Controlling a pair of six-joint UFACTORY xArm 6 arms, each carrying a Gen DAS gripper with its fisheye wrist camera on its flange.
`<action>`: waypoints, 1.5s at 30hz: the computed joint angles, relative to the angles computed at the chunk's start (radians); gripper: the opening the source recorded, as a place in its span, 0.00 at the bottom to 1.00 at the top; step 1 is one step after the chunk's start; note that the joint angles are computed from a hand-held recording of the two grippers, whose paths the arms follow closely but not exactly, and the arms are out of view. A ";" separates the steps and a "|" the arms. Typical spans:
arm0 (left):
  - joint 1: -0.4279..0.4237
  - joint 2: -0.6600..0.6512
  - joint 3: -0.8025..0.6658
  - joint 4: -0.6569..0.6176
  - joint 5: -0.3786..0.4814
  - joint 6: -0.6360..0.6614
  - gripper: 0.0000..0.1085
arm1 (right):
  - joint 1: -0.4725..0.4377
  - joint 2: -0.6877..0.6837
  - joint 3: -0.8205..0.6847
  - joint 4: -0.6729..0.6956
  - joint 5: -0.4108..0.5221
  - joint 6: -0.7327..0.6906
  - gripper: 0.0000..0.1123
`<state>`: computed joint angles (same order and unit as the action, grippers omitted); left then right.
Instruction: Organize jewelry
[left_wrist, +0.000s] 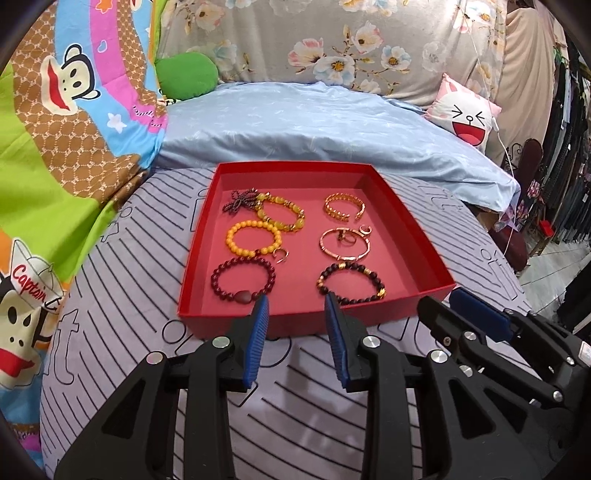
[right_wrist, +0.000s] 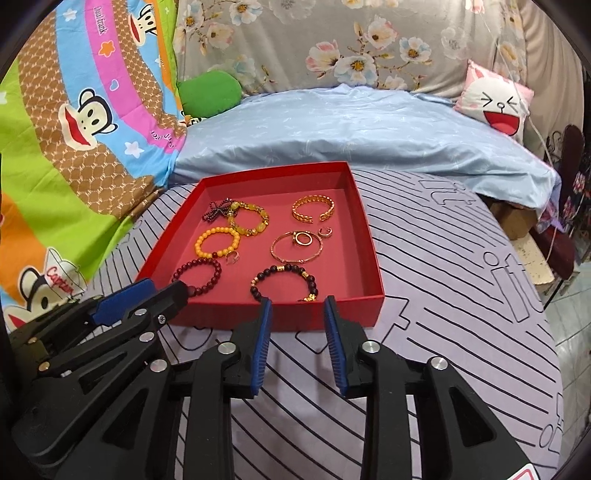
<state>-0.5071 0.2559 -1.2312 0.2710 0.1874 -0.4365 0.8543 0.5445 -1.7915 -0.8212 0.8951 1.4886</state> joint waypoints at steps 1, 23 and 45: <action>0.001 -0.002 0.005 0.000 -0.001 -0.003 0.28 | 0.002 0.001 0.001 0.000 -0.001 0.004 0.26; 0.013 0.006 0.032 0.013 -0.008 -0.039 0.30 | 0.002 0.032 -0.013 0.039 -0.015 0.008 0.27; 0.053 -0.009 0.030 0.303 0.009 -0.335 0.69 | 0.000 -0.018 0.055 -0.021 0.024 0.105 0.56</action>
<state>-0.4545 0.2468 -1.2011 0.5741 0.1961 -0.7714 0.8545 0.5264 -1.7364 -0.8427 0.9186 1.5936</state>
